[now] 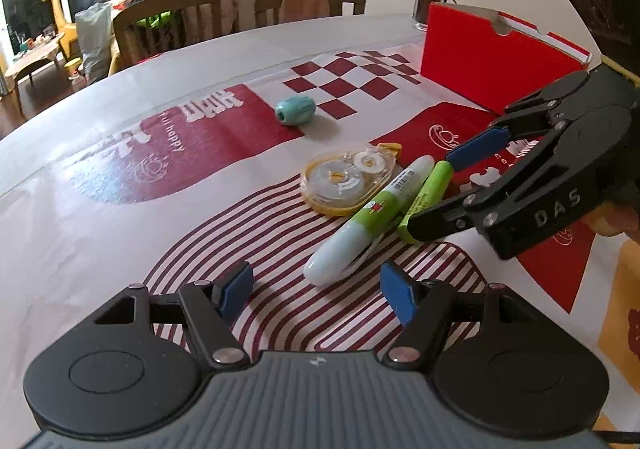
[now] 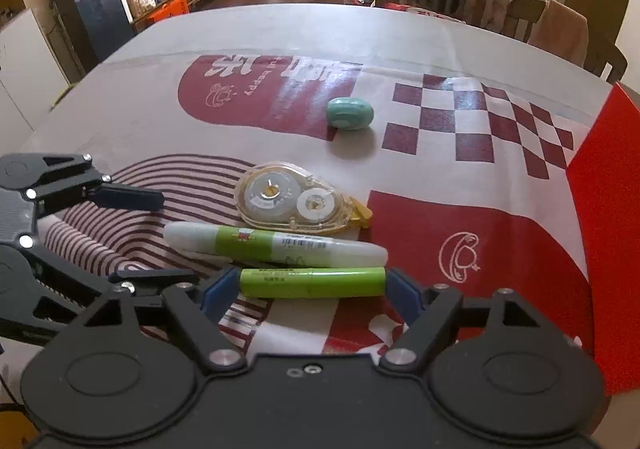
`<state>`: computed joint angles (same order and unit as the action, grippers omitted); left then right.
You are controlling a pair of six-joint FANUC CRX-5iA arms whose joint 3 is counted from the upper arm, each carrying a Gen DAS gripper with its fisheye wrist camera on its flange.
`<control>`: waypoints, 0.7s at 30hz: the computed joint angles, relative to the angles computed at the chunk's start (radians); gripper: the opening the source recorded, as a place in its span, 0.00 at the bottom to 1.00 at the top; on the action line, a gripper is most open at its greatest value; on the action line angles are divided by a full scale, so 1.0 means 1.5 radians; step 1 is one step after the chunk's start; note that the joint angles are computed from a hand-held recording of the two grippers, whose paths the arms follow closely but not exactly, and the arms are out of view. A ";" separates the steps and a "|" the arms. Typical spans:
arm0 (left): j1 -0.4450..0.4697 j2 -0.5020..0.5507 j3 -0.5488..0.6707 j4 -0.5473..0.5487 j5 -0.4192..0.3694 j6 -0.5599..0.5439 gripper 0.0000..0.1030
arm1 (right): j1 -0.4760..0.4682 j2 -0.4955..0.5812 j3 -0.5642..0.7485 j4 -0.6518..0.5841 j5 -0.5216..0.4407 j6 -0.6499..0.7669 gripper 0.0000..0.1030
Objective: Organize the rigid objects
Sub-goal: 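Lower both tools toward the green markers and tape roller, then close the right tool on the lime green highlighter while the left tool grasps the white-green glue stick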
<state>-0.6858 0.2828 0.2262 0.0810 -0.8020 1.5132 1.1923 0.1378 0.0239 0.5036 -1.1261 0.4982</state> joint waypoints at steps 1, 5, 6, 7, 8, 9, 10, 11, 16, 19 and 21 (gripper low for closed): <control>-0.001 0.001 0.002 -0.003 0.000 0.003 0.68 | 0.002 0.005 0.004 0.003 -0.005 0.004 0.78; -0.005 0.008 0.010 -0.007 0.001 -0.007 0.67 | 0.005 0.006 0.001 0.011 -0.009 0.009 0.77; -0.005 0.010 0.012 -0.006 0.001 -0.011 0.67 | 0.004 0.003 -0.001 0.009 -0.007 0.012 0.77; -0.006 0.013 0.015 -0.004 0.002 -0.016 0.67 | 0.003 0.000 -0.004 0.008 -0.005 0.015 0.77; -0.007 0.015 0.017 -0.004 0.003 -0.020 0.67 | 0.003 -0.004 -0.008 0.007 -0.004 0.017 0.77; -0.008 0.018 0.020 -0.002 0.004 -0.026 0.67 | 0.002 -0.008 -0.011 0.006 -0.004 0.017 0.77; -0.009 0.021 0.022 0.002 0.006 -0.035 0.67 | 0.001 -0.011 -0.015 0.004 -0.005 0.016 0.77; -0.010 0.025 0.025 0.007 0.008 -0.044 0.67 | 0.000 -0.017 -0.018 0.002 -0.005 0.013 0.77; -0.018 0.053 0.050 0.036 0.010 -0.098 0.59 | -0.003 -0.043 -0.039 -0.004 -0.014 -0.006 0.77; -0.024 0.071 0.075 0.038 -0.003 -0.097 0.57 | -0.003 -0.054 -0.049 -0.001 -0.022 -0.016 0.77; -0.028 0.077 0.086 0.032 -0.009 -0.091 0.53 | -0.002 -0.061 -0.056 0.003 -0.024 -0.025 0.77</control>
<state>-0.7278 0.3984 0.3556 0.1293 -0.8156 1.3770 1.1899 0.0465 -0.0607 0.5087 -1.1627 0.4608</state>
